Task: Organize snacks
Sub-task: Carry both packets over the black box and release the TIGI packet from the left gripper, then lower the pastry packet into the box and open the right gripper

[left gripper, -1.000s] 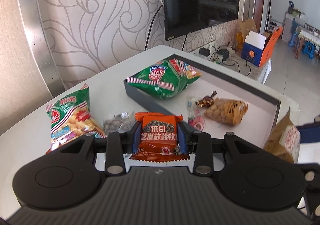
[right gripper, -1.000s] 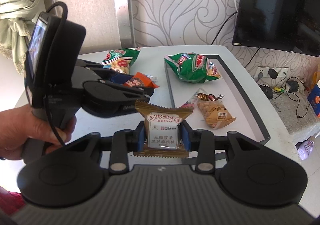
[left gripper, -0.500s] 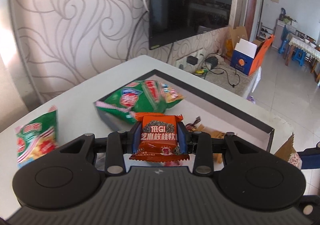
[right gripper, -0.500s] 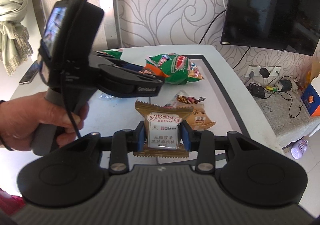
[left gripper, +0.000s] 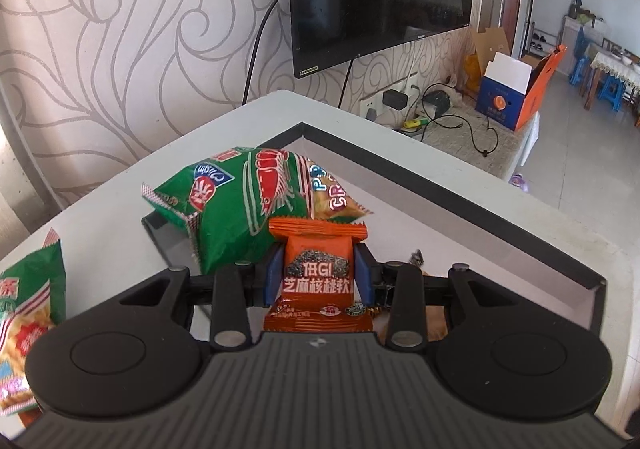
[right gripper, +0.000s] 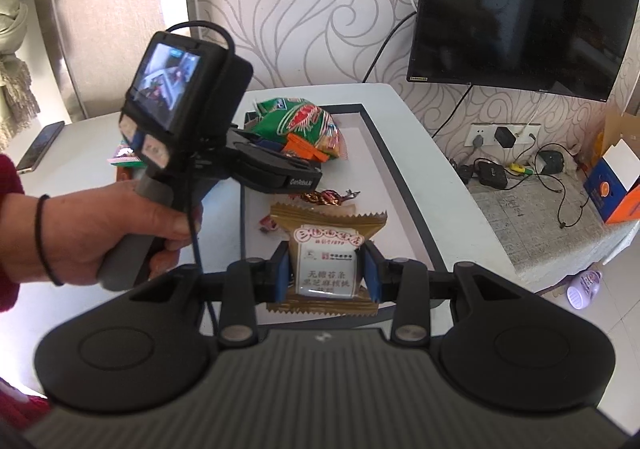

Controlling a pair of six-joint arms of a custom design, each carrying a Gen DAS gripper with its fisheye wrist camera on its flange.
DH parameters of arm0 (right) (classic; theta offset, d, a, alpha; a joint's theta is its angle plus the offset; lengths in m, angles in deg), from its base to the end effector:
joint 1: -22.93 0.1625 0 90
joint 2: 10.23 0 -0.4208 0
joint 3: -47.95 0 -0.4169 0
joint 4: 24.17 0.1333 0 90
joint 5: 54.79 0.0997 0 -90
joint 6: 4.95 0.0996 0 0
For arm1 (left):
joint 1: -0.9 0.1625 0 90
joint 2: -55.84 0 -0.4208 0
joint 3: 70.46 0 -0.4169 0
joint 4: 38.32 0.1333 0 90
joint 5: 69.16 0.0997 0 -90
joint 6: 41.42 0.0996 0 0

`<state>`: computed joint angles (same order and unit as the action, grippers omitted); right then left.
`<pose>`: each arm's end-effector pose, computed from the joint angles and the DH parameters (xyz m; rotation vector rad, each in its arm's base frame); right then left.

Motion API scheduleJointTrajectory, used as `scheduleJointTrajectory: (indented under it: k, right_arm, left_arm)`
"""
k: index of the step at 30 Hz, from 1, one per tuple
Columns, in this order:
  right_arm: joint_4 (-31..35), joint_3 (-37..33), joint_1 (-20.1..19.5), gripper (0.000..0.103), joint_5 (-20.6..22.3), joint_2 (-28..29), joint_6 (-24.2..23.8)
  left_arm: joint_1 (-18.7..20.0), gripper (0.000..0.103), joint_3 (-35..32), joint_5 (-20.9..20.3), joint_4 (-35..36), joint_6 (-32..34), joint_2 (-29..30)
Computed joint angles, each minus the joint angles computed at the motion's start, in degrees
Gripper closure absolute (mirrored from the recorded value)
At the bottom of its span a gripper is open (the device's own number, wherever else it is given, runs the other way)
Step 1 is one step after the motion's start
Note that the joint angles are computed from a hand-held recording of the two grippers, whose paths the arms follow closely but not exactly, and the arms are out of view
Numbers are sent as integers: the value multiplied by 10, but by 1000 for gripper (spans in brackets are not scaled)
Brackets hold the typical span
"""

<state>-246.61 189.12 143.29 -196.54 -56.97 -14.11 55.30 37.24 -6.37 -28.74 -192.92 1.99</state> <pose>0.2359 -0.2938 0.0661 0.3982 -2.1965 0.9419 -0.1134 -0.4656 0.0418 1.2652 2.3033 -0.6576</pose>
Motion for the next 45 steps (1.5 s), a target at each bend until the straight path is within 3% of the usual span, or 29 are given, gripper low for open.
scheduleJointTrajectory:
  k: [11, 29, 45]
  right_arm:
    - [-12, 0, -11, 63, 16, 0, -19]
    - [-27, -20, -44, 63, 40, 11, -64]
    - [-4, -77, -105, 63, 87, 28, -110]
  left_arm:
    - [-7, 60, 2, -4, -7, 13, 0]
    - [-10, 60, 74, 18, 23, -18, -111]
    - [-14, 60, 115, -6, 39, -25, -169]
